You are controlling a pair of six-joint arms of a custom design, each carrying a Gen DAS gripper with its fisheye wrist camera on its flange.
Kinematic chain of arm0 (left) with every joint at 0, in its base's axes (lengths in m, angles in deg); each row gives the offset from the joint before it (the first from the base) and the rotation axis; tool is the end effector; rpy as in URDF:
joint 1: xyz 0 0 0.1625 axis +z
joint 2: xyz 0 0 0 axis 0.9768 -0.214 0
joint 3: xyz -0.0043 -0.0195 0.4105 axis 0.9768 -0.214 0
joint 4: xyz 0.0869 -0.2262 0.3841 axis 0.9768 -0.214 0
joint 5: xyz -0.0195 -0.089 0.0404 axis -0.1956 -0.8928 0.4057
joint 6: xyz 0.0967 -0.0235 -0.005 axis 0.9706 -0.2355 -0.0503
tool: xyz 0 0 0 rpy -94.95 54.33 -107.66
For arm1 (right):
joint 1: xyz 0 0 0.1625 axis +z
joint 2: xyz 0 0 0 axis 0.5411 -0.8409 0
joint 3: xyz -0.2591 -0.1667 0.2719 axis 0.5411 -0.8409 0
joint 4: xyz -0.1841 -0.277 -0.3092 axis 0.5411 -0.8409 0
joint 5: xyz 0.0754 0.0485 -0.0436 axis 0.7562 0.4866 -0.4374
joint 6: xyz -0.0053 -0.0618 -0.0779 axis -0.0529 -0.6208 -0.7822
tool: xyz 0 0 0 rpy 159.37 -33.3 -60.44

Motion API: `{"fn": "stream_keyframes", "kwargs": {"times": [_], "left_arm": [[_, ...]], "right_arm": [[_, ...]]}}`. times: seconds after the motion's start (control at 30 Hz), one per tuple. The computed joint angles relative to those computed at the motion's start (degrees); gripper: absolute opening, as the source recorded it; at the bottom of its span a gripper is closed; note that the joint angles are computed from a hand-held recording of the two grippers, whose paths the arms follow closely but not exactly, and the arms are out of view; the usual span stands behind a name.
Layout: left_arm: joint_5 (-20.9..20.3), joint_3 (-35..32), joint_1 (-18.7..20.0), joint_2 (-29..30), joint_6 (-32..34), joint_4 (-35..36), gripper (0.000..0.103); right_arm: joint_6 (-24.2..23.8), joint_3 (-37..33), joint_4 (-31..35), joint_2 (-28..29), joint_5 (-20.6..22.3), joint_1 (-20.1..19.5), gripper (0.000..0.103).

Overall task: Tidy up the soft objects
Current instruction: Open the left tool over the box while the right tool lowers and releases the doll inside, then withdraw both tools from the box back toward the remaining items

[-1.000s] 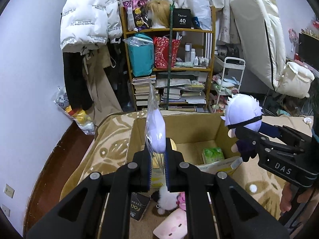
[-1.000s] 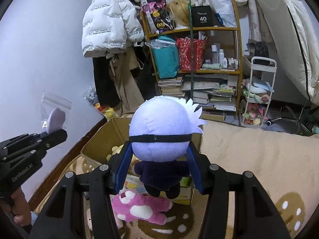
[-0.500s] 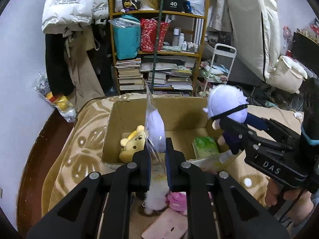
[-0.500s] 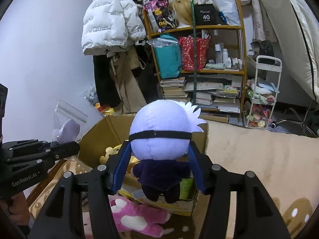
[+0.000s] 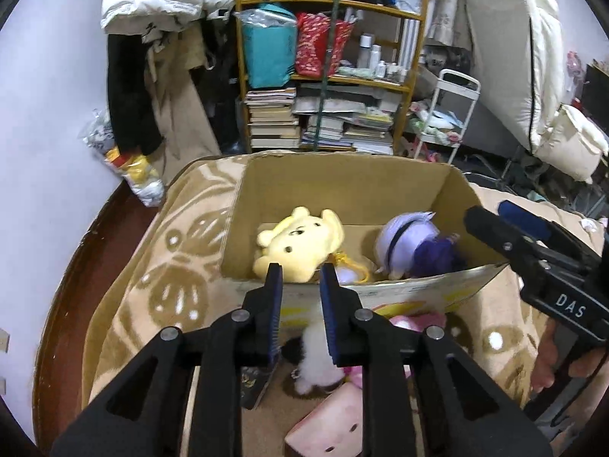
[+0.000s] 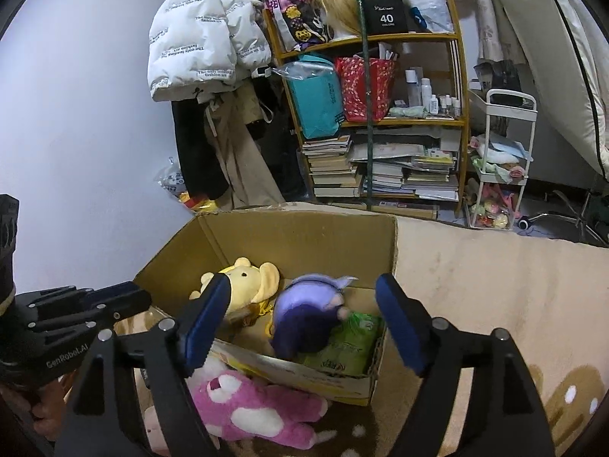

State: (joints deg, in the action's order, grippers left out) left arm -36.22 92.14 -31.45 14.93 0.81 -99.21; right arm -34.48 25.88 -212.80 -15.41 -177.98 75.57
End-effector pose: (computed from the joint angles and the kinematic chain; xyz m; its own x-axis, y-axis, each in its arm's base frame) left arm -0.2263 -0.5397 0.2146 -0.7198 0.1498 -0.6778 0.5399 0.7345 -0.4110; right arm 0.2717 -0.5426 0.1627 -0.8382 -0.1499 0.5243 -0.4941 0.6158 -0.6138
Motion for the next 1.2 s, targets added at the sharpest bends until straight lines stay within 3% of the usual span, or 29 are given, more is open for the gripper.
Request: {"fn": "stream_keyframes", "kwargs": {"times": [0.3, 0.4, 0.57, 0.83, 1.2], "left_arm": [[3.57, 2.35, -3.08, -3.51, -0.47, -0.82, 0.053], [3.96, 2.85, -4.04, -4.67, -1.60, 1.16, 0.057], [5.29, 4.76, -6.18, -7.15, -3.82, 3.55, 0.079], [8.31, 8.34, -9.51, -12.34, -9.77, 11.23, 0.089], [9.80, 10.90, -12.07, -16.70, -18.67, 23.05, 0.093]], "right_arm": [[1.16, 1.38, -1.61, -1.67, -1.66, 1.72, 0.103], [1.60, 2.09, -3.02, -2.17, -2.05, 2.31, 0.103], [4.26, 3.41, -1.76, -3.43, -2.34, 2.92, 0.103], [6.13, 5.76, 0.12, -5.10, -3.53, 4.83, 0.103], [7.44, 7.73, 2.36, -5.85, -4.47, 6.23, 0.103]]}}
